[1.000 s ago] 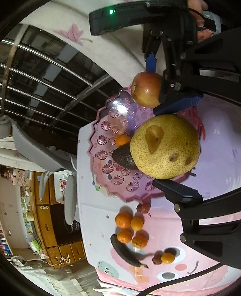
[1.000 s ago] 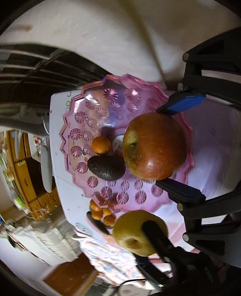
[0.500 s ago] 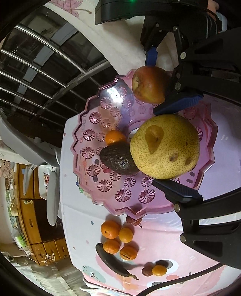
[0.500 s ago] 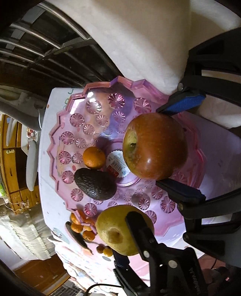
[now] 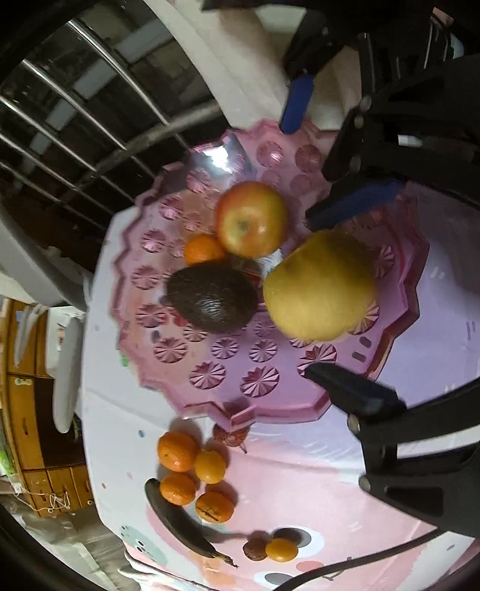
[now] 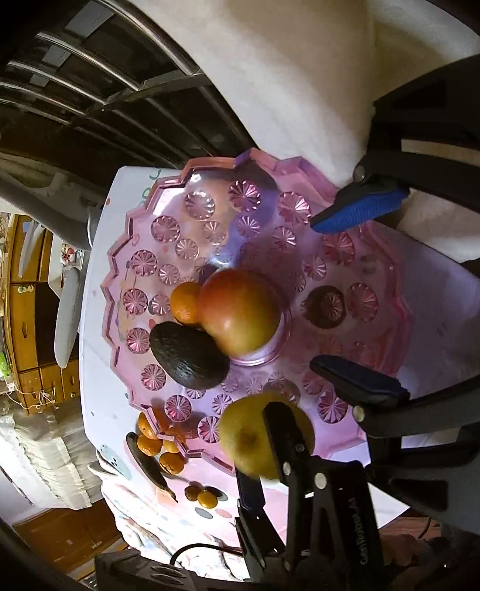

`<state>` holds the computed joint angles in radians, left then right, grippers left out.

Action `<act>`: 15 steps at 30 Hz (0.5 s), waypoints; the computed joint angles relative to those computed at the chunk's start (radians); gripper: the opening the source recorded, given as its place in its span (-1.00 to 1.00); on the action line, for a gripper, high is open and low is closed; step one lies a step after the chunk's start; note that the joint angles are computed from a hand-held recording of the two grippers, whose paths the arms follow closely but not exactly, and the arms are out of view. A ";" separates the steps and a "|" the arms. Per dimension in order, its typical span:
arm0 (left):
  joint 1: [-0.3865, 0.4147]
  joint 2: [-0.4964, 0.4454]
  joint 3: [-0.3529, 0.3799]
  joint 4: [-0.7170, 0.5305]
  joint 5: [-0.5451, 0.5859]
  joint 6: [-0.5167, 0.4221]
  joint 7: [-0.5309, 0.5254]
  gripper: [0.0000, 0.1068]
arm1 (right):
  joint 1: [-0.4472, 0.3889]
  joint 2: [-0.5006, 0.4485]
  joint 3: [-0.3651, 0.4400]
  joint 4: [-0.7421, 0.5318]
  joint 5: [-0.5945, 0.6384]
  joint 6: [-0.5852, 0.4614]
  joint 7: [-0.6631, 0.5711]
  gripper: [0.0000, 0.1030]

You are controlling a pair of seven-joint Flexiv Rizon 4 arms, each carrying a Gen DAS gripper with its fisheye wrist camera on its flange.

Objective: Organize fruits
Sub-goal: 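Open the right gripper to drop the apple while the left gripper releases the pear into the bowl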

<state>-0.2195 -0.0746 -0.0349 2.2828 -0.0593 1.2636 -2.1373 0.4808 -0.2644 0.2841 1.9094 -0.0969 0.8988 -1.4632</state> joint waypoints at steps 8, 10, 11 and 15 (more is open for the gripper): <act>0.014 0.058 0.011 0.024 0.047 0.013 -0.053 0.63 | 0.001 0.009 0.007 0.001 0.018 0.005 0.007 0.34; 0.019 0.078 0.012 0.039 0.054 0.013 -0.061 0.63 | 0.003 0.013 0.009 0.003 0.023 0.006 0.010 0.34; 0.021 0.087 0.011 0.048 0.052 0.015 -0.062 0.63 | 0.003 0.016 0.011 0.004 0.028 0.005 0.011 0.34; 0.026 0.119 0.007 0.082 0.047 0.029 -0.075 0.63 | 0.005 0.026 0.019 0.007 0.056 -0.001 0.018 0.34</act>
